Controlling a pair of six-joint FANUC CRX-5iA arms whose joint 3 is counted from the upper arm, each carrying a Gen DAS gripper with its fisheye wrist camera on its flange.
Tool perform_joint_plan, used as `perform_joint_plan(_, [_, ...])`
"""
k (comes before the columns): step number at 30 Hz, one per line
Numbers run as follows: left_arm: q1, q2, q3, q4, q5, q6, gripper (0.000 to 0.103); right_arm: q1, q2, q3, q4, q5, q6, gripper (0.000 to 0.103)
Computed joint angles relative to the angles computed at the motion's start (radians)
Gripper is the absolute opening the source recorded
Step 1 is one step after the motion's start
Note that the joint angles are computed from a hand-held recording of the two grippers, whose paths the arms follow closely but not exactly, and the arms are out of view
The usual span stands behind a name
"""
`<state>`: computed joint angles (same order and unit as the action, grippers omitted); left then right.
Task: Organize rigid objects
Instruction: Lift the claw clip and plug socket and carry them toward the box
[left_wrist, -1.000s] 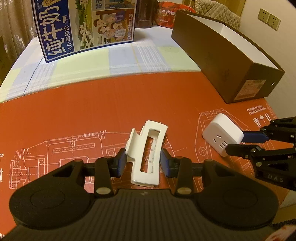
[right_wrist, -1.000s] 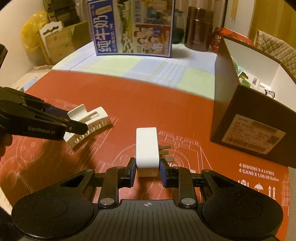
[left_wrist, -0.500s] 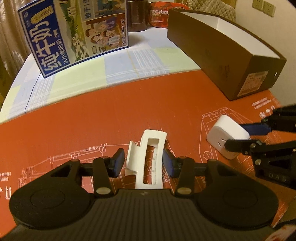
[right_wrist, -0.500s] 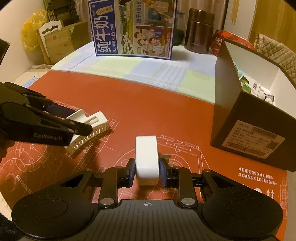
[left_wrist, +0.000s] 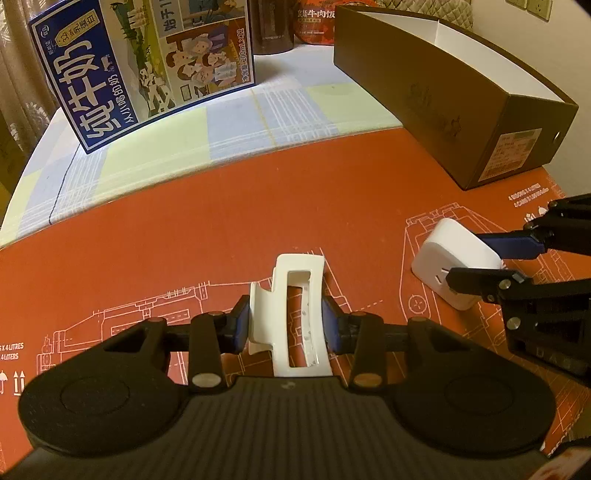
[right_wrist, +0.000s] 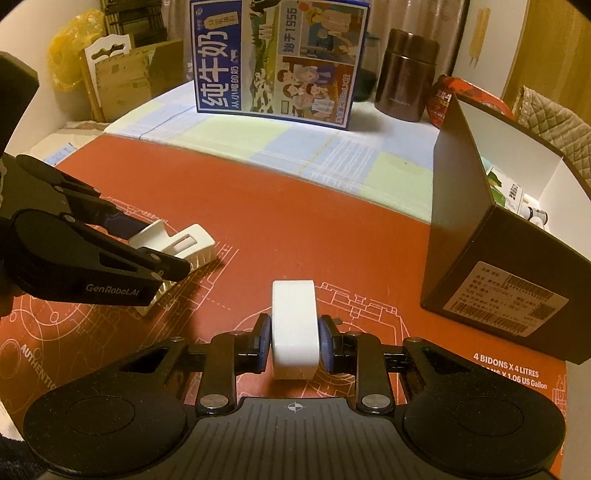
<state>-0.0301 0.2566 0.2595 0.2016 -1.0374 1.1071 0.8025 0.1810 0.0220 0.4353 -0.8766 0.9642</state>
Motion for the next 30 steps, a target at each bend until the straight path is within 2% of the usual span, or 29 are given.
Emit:
perform_joint_plan(14, [-0.008, -0.008, 0.000, -0.009, -0.026, 0.011, 0.035, -0.006, -0.005, 0.006, -0.039, -0.003, 0.005, 0.024])
perform_joint_plan(20, [-0.006, -0.017, -0.002, 0.020, -0.034, 0.003, 0.035, -0.007, -0.019, 0.005, -0.063, -0.004, 0.026, 0.024])
perform_joint_plan(30, [-0.024, -0.024, 0.048, 0.065, -0.056, -0.003, 0.035, -0.009, -0.100, -0.036, -0.039, 0.015, -0.019, 0.023])
